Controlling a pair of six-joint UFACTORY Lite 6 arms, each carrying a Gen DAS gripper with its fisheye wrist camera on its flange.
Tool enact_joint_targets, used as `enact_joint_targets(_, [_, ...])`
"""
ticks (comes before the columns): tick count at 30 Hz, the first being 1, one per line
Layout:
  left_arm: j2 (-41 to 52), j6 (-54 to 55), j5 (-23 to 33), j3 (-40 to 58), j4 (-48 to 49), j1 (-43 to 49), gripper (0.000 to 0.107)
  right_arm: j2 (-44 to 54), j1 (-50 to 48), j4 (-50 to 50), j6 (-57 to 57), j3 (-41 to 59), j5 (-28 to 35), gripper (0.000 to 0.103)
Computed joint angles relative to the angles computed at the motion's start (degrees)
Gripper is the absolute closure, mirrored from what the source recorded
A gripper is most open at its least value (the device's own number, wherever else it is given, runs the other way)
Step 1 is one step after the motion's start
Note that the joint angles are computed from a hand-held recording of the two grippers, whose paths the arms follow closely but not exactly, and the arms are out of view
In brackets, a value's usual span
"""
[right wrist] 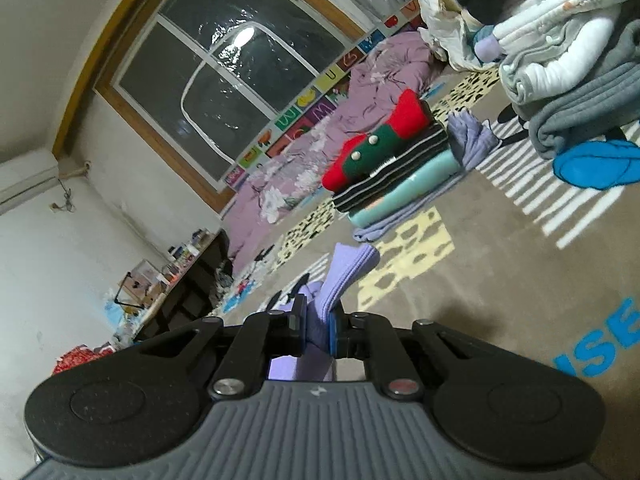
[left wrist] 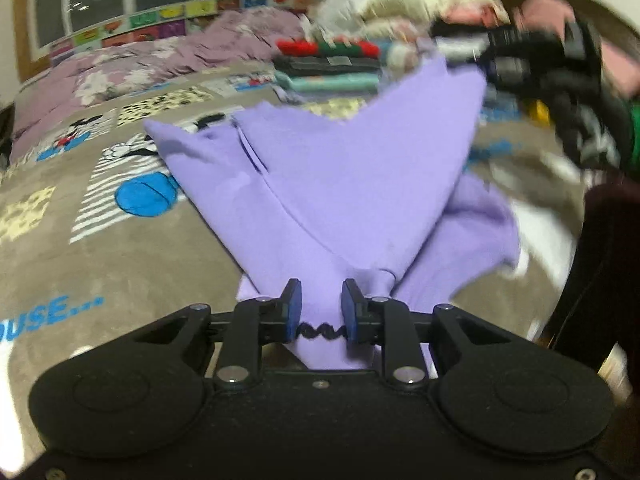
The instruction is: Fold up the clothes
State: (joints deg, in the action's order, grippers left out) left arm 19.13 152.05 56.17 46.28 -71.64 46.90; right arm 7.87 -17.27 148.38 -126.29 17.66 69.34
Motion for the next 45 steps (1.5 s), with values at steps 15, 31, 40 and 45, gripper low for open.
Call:
enact_joint_targets(15, [8.38,-13.87,7.37,13.34,-0.85,5.32,0.086,32.19,-9.6,-11.04,-9.48,2.64,20.87,0.091])
enact_joint_targets(31, [18.82,-29.22,-6.11,32.87,-16.64,-15.9,0.086,37.44,-15.15,-22.93,-11.48,5.66,27.03,0.091])
enact_joint_targets(40, [39.1,-42.02,-17.87,64.57,-6.5,-26.93,0.086,38.19,-16.59,-27.15,-12.13,6.79,26.46,0.091])
enact_joint_targets(45, [48.07,-48.77,-18.13,79.93,0.22,-30.14,0.086,39.74,-16.35,-28.48,-10.97,8.27,27.11,0.091])
